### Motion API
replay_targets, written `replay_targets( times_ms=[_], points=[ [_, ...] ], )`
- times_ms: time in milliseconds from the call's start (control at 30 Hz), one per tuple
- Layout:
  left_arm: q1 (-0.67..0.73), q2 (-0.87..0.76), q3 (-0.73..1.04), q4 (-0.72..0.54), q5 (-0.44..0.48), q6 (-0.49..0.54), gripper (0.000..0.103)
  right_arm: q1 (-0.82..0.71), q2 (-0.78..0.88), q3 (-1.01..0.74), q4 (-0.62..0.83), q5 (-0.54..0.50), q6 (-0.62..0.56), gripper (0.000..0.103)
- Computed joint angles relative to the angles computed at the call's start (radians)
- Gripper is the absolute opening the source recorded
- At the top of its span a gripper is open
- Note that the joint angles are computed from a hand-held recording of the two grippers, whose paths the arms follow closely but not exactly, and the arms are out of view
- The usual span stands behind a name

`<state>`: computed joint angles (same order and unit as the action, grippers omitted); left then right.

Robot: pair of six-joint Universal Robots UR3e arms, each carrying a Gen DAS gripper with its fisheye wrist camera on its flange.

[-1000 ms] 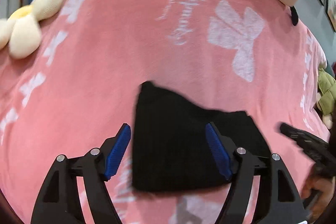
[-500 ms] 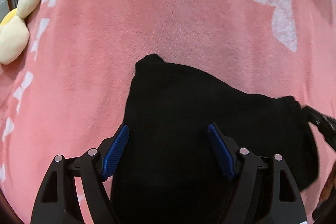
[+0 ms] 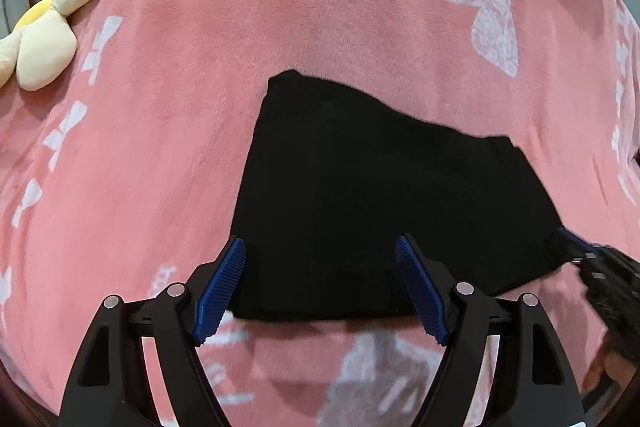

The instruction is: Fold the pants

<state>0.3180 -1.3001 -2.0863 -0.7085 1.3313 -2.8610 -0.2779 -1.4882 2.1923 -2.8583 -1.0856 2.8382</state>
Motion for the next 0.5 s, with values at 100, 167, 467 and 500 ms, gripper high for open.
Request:
replay_targets(
  times_ms=[100, 167, 467, 500],
  points=[
    [-0.026, 0.008, -0.043, 0.058, 0.059, 0.006, 0.075, -0.043, -0.094, 0.043, 0.036, 0.062, 0.019, 0.007],
    [-0.014, 0.029, -0.065, 0.053, 0.056, 0.018, 0.075, -0.071, -0.157, 0.073, 0.064, 0.101, 0.013, 0.007],
    [0.15, 0.2, -0.118, -0.135, -0.09, 0.089, 0.075, -0.036, -0.018, -0.023, 0.112, 0.071, 0.03, 0.049],
    [0.151, 0.21, -0.128, -0.131, -0.086, 0.093, 0.075, -0.022, 0.012, -0.039, 0.098, 0.065, 0.037, 0.042]
  ],
)
